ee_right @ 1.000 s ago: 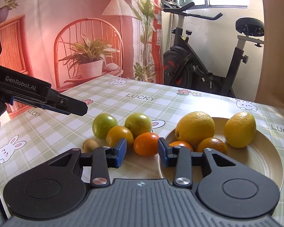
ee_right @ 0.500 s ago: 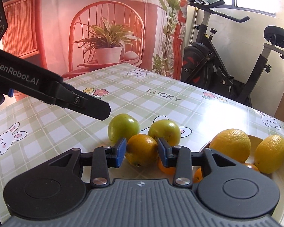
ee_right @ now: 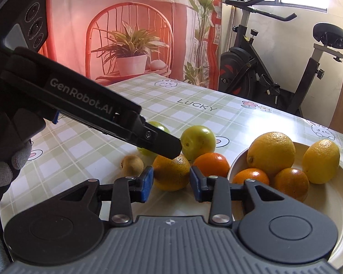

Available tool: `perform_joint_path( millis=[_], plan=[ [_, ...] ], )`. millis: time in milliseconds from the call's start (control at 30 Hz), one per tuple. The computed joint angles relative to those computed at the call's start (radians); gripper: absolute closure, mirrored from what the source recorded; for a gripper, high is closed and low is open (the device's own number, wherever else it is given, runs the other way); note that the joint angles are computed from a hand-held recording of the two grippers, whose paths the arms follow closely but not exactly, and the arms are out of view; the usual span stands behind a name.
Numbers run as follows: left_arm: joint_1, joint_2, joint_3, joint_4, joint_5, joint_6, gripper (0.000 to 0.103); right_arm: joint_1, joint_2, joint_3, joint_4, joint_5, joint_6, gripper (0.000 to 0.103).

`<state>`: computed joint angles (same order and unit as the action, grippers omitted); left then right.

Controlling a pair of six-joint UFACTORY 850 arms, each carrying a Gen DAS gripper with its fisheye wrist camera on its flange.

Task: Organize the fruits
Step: 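Move the left gripper to a second dark orange and close around it, then carry the dark orange with the left gripper onto the plate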

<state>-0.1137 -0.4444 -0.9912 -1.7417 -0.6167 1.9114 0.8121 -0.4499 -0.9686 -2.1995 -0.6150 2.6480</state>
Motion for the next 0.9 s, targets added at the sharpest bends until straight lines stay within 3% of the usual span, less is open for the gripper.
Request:
perform_joint_path(
  millis=[333,467,900],
  plan=[
    [-0.017,0.005,0.014,0.033,0.022,0.035,0.060,0.009,0.013,0.029,-0.026,-0.004,0.087,0.065],
    [-0.010,0.011,0.017,0.056,0.011,0.025,0.062,0.008,0.009,0.015,0.004,0.012,0.062,0.060],
    [-0.015,0.041,0.039,0.096,0.002,0.014,0.062,-0.012,-0.005,-0.006,0.048,0.055,0.074,0.058]
  ],
)
